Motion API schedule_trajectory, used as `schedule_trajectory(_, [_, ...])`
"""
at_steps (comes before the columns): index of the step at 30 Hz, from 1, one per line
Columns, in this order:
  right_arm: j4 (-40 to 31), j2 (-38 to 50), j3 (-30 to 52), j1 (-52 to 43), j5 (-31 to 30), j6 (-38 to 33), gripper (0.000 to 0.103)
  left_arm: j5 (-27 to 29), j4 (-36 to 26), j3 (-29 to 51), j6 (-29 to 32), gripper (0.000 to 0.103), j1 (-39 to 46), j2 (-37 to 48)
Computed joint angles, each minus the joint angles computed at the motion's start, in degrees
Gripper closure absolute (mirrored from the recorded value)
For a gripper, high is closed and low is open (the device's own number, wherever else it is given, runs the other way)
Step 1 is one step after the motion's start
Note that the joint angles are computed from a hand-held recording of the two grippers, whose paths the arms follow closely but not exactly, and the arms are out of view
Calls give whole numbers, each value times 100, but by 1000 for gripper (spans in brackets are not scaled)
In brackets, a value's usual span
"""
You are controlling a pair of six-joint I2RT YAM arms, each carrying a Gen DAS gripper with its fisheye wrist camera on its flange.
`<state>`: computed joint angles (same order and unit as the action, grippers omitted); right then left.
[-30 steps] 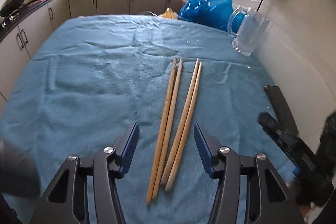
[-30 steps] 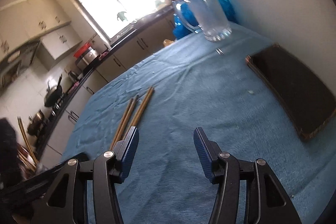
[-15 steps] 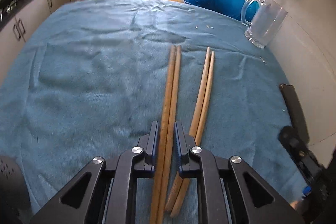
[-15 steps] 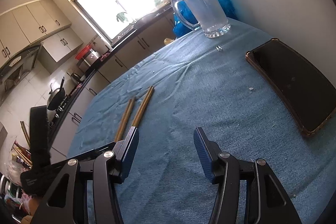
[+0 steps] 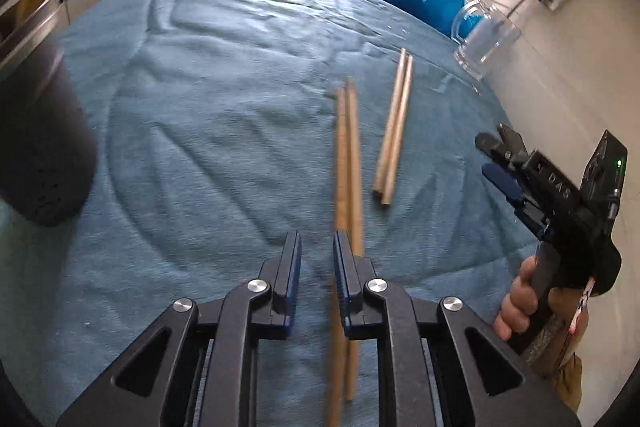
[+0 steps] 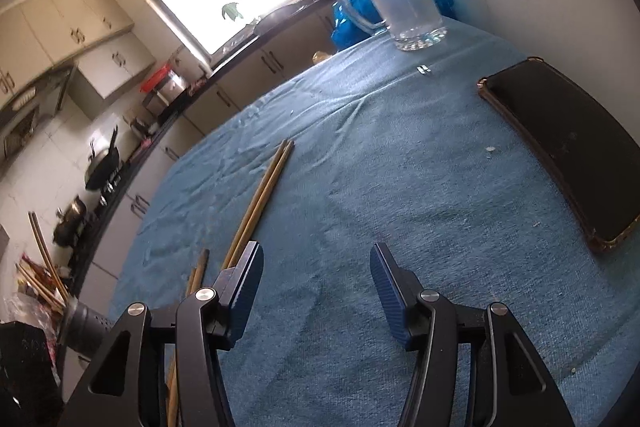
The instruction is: Organize utensils
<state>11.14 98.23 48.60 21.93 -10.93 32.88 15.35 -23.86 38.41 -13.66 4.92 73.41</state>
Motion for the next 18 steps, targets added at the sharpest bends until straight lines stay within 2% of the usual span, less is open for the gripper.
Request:
schedule_trajectory(4, [-336,-119,153,372,-398,-150,44,-17,69,-176,208,88,136,-190])
schedule_trajectory(7, [-641,-26,525,786,-649,-399,64,178,6,-273,282,88,239,-369])
schedule_trajectory(9, [-922,264,1017,1012,-702,-509,69,267,-62,-358,334,88,338,-524])
schedule_trajectory(15, [-1671,1484,2477,1038,-693,-380,70,423,-255,-372,434,88,473,-765])
schedule_trajectory(18, [-2251,1651,2846,984,-540,-590,73,539,-312,-357,500,87,616,-849])
